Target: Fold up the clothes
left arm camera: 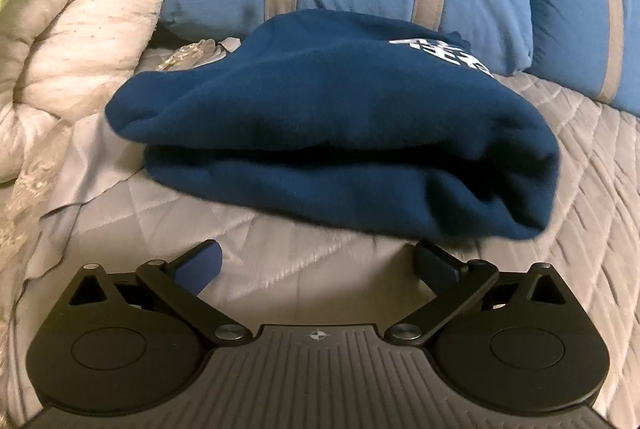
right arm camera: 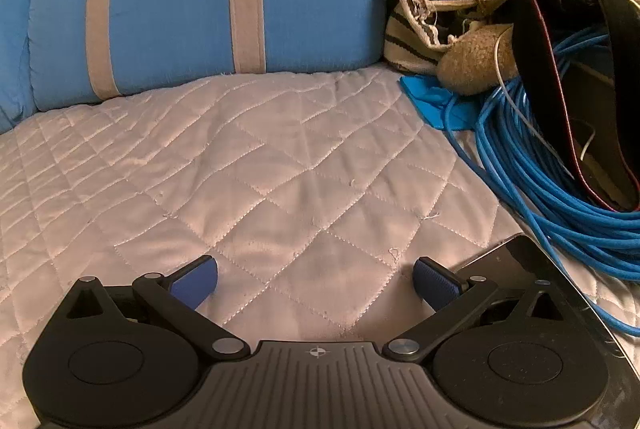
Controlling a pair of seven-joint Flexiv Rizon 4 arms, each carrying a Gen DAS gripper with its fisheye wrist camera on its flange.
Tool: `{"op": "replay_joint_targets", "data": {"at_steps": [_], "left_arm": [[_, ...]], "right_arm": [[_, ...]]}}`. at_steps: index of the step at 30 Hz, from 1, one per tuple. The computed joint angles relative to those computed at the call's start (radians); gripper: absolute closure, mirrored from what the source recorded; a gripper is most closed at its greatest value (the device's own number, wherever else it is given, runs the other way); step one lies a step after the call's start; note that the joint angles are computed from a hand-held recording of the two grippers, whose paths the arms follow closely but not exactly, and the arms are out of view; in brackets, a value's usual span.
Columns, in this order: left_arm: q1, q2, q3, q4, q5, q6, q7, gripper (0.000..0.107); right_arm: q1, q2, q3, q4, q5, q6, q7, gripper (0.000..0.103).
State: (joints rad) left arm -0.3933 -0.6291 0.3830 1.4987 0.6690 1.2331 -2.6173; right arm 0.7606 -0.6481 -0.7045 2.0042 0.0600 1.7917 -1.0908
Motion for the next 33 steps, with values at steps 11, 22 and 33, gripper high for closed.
{"op": "replay_joint_targets", "data": {"at_steps": [11,22,33], "left_arm": [[-0.065,-0.025,0.077,-0.011,0.098,0.044,-0.126,0.004],[-0.058,-0.021,0.059,-0.020,0.135,0.020,-0.154,0.004],[-0.048,-0.018,0.047,-0.019,0.167,0.027,-0.188,0.004]], "right_arm": [[0.033,-0.050,-0.017,-0.001,0.116,0.087,-0.055,0.000],[0.055,-0.055,-0.033,0.000,0.146,0.084,-0.074,0.000],[0.056,-0.054,-0.033,0.003,0.151,0.086,-0.078,0.000]]}}
